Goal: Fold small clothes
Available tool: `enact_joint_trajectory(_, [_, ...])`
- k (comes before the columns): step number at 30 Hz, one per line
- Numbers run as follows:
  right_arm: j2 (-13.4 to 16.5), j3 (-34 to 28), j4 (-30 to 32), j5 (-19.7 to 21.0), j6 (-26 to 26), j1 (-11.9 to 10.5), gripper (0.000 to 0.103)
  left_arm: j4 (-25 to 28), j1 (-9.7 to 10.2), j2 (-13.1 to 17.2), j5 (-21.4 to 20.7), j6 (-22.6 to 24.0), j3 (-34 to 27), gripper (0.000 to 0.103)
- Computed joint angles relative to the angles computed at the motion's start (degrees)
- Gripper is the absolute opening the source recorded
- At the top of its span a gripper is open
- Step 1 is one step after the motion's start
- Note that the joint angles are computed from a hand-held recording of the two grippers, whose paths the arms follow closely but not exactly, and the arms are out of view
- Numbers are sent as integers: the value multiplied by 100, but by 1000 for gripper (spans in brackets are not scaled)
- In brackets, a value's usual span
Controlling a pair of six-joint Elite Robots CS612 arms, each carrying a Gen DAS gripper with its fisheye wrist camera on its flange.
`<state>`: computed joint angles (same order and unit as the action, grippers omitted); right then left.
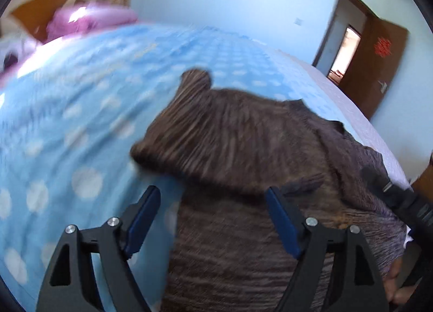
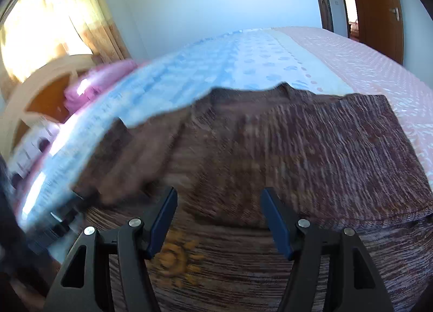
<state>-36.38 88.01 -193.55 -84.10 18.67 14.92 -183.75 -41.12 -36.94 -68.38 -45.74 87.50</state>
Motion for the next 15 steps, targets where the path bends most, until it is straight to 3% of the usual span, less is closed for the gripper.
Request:
enact_joint_trajectory(3, [22, -215, -118, 325, 91, 4, 65, -524, 47, 65, -106, -333, 57, 83])
enact_joint_trajectory(7, [264, -943, 877, 585, -214, 70, 65, -656, 17, 131, 8, -257, 7, 83])
enact_joint_trajectory(10, [537, -1501, 1621, 624, -186, 115, 56, -886, 35, 144, -66, -269, 77, 84])
enact_joint_trajectory(11, [607, -1642, 1820, 687, -214, 122, 48, -892, 35, 149, -61, -266, 73, 84])
enact_joint_trajectory(13, [702, -1820, 1948, 442, -440, 205, 40, -847, 27, 132, -19, -236, 88, 84])
enact_joint_trajectory(15, [717, -1929, 2172, 179, -645, 276, 10, -821, 30, 131, -6, -214, 78, 85])
